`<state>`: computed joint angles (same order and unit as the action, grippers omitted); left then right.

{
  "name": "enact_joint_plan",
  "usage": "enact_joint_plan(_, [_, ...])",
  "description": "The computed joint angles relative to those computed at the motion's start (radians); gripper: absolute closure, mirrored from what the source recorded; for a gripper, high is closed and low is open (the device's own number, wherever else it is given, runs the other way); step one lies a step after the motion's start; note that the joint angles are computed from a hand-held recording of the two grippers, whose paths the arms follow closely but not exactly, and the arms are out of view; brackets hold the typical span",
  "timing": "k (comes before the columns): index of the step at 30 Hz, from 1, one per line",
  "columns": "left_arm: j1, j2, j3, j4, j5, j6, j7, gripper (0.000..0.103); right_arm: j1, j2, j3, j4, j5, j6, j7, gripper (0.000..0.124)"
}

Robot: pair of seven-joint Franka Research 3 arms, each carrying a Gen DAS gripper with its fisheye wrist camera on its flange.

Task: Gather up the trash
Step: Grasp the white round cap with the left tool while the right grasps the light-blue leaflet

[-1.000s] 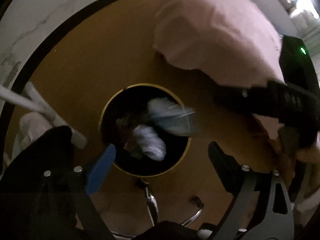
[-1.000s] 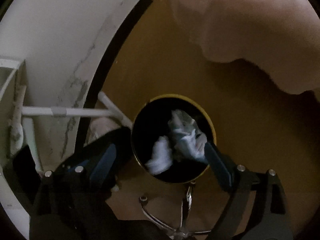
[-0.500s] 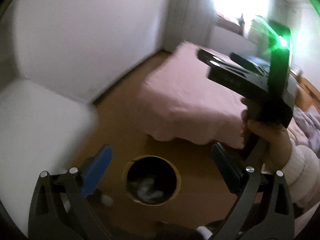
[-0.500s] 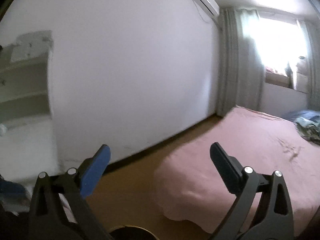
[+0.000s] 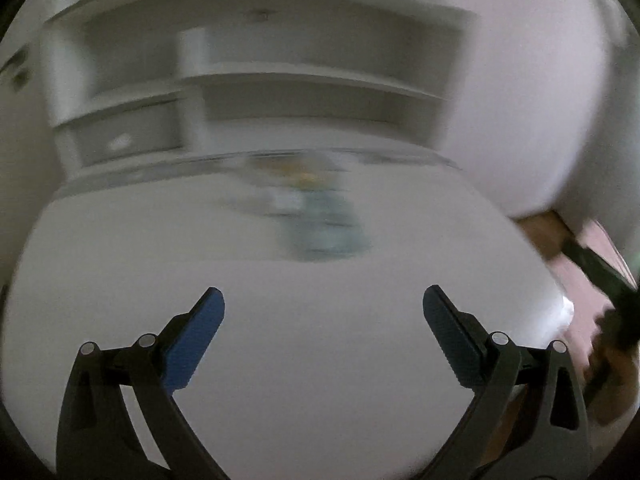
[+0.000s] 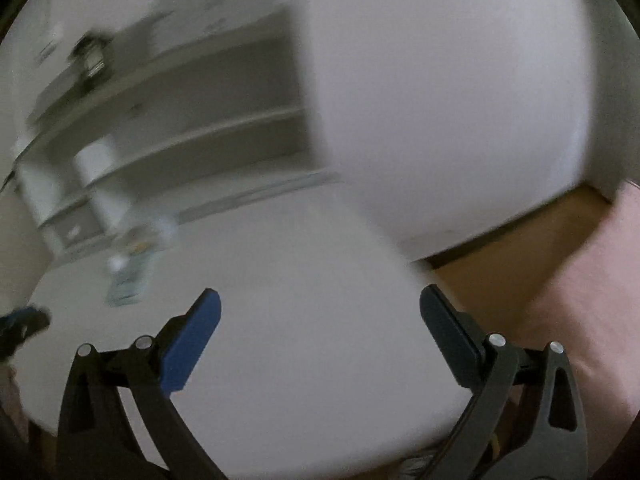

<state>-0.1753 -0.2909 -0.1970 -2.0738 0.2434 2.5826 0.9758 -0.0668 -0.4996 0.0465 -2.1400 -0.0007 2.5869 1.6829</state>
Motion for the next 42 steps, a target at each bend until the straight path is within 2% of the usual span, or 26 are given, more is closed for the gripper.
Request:
enact_joint_plan(3, [0.058, -0.031, 0.037, -0.003, 0.032, -0.065, -0.01, 0.007, 0.098, 0.147, 0.036, 0.14, 0.02, -0.074, -0.078, 0.028])
enact_joint_plan(5, [0.104, -0.022, 0.021, 0.005, 0.093, -0.099, -0.065, 0.007, 0.148, 0.247, 0.051, 0.238, 0.024, -0.129, -0.102, 0.028])
enact_joint_plan(6, [0.117, -0.007, 0.034, 0.006, 0.103, -0.09, -0.063, 0.007, 0.161, 0.308, 0.072, 0.294, 0.029, -0.152, -0.12, 0.028])
enact_joint_plan(9, [0.118, 0.005, 0.066, 0.01, 0.066, -0.085, -0.017, 0.007, 0.244, 0.437, 0.056, 0.43, 0.033, -0.264, -0.17, 0.028])
enact_joint_plan(13, [0.113, 0.031, 0.084, 0.032, 0.015, -0.078, 0.053, 0.007, 0.302, 0.535, 0.045, 0.52, -0.035, -0.312, -0.108, 0.031])
enact_joint_plan(14, [0.117, 0.059, 0.077, 0.047, 0.019, -0.066, 0.054, 0.007, 0.313, 0.555, 0.039, 0.541, -0.042, -0.319, -0.096, 0.039])
enact_joint_plan(15, [0.116, 0.078, 0.073, 0.064, 0.019, -0.065, 0.061, 0.007, 0.319, 0.557, 0.03, 0.544, -0.045, -0.327, -0.092, 0.052])
enact_joint_plan(18, [0.106, 0.148, 0.068, 0.13, -0.007, -0.069, 0.116, 0.007, 0.33, 0.566, 0.014, 0.546, -0.057, -0.317, -0.096, 0.065])
enact_joint_plan(22, [0.086, 0.265, 0.054, 0.246, -0.06, -0.092, 0.214, 0.007, 0.323, 0.557, -0.002, 0.535, -0.046, -0.309, -0.11, 0.066])
enact_joint_plan(28, [0.062, 0.434, 0.024, 0.428, -0.098, -0.154, 0.302, 0.008, 0.268, 0.44, -0.027, 0.389, -0.105, -0.25, -0.043, 0.066])
enact_joint_plan(31, [0.053, 0.495, 0.019, 0.501, -0.095, -0.195, 0.309, 0.031, 0.234, 0.398, -0.036, 0.342, -0.09, -0.238, -0.027, 0.066])
enact_joint_plan(32, [0.045, 0.507, 0.024, 0.516, -0.069, -0.188, 0.296, 0.041, 0.226, 0.392, -0.036, 0.336, -0.08, -0.238, -0.028, 0.066])
enact_joint_plan(33, [0.047, 0.518, 0.021, 0.53, -0.078, -0.189, 0.302, 0.045, 0.219, 0.388, -0.034, 0.332, -0.076, -0.238, -0.03, 0.066])
enact_joint_plan(34, [0.05, 0.522, 0.019, 0.531, -0.088, -0.173, 0.306, 0.061, 0.214, 0.386, -0.032, 0.329, -0.072, -0.24, -0.033, 0.066])
enact_joint_plan(35, [0.058, 0.519, 0.014, 0.52, -0.115, -0.149, 0.319, 0.07, 0.21, 0.383, -0.031, 0.328, -0.064, -0.239, -0.038, 0.066])
enact_joint_plan(42, [0.079, 0.467, 0.011, 0.417, -0.183, -0.014, 0.341, 0.071, 0.197, 0.378, -0.017, 0.319, -0.073, -0.216, -0.007, 0.066])
